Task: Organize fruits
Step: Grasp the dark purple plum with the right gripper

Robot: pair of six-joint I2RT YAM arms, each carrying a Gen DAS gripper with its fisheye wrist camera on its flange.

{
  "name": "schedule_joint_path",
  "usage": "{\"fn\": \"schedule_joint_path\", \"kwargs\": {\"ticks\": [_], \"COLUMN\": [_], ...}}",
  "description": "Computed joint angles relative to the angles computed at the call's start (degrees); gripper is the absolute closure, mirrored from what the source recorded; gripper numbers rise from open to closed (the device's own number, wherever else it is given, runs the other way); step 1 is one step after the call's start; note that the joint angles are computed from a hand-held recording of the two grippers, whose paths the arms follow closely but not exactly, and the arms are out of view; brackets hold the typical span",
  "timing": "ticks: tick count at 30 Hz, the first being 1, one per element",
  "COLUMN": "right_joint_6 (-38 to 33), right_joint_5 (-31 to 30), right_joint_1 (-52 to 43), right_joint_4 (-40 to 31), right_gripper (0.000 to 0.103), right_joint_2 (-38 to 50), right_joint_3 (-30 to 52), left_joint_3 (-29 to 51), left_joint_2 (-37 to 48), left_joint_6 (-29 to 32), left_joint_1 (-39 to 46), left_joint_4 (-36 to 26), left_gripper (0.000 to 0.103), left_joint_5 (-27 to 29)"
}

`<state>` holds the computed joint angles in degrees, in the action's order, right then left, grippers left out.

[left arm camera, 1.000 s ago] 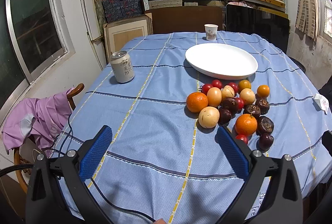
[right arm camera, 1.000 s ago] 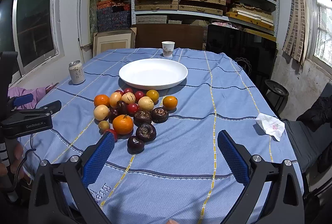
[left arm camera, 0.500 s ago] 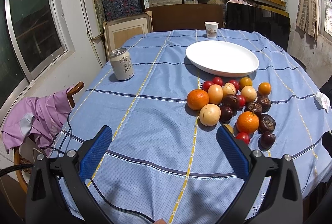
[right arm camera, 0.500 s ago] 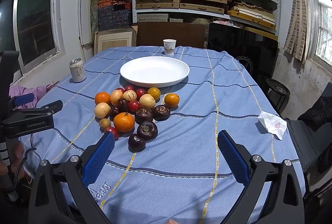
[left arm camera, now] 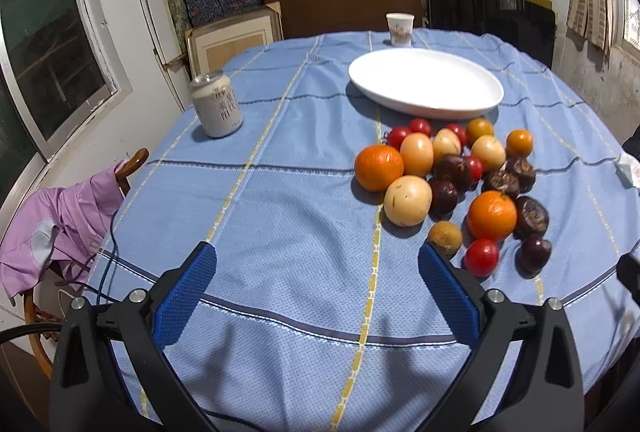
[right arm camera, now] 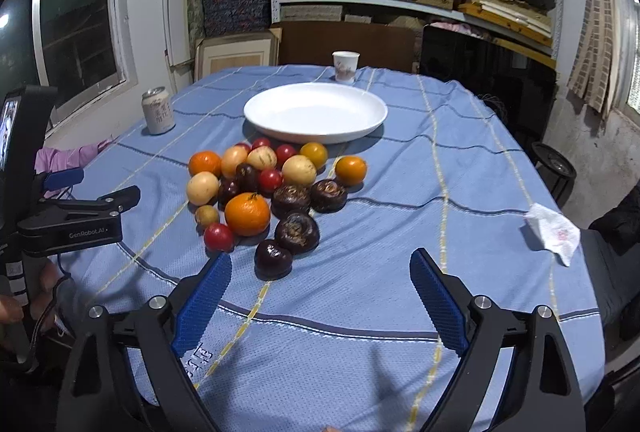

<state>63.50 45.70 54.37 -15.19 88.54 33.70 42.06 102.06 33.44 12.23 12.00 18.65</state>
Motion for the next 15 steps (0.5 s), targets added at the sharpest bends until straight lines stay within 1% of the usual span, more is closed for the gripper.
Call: {"fn": "schedule_joint_path", "kwargs": {"ticks": [3,5,6,8,11,15], "right_joint_6": [-6.5,-9.8,-10.7,-12.0,-13.9,-16.0], "right_joint_5": [-6.4,-10.1,-11.3,-13.4,-16.4,-18.2], "right_joint_1": [-4.1,-6.6,-7.7,-9.5,-11.7,-12.7], "right_joint_4": [10.6,16.4,17.8,19.6,21.5,22.1], "right_gripper": [0.019,0.026,0.028,0.041,0.053,0.057], "right_joint_2": [2.9,5.4,7.0,10.2,13.7,17.2], "right_joint_3": [-2.0,-2.4,-2.0,-0.5,1.3,4.2], "left_joint_3": [1.0,2.1,2.5,3.3,4.5,6.0], "left_joint_2": [1.8,3.1,3.5,4.2,5.4,7.0], "left_joint_6": [-0.1,-0.4,-0.5,-0.7,-0.8,-1.1], "left_joint_1": [-0.7,-0.9,-1.0,-1.1,-1.3,-1.2], "left_joint_4": [0.3,0.0,-0.2,-0.4,-0.4,-0.8], "left_gripper": [0.004,0.004,0.004,0.004,0.004,0.004], "left_joint_5": [-1.4,-1.8,-1.7,-1.8,-2.2,-2.3]}}
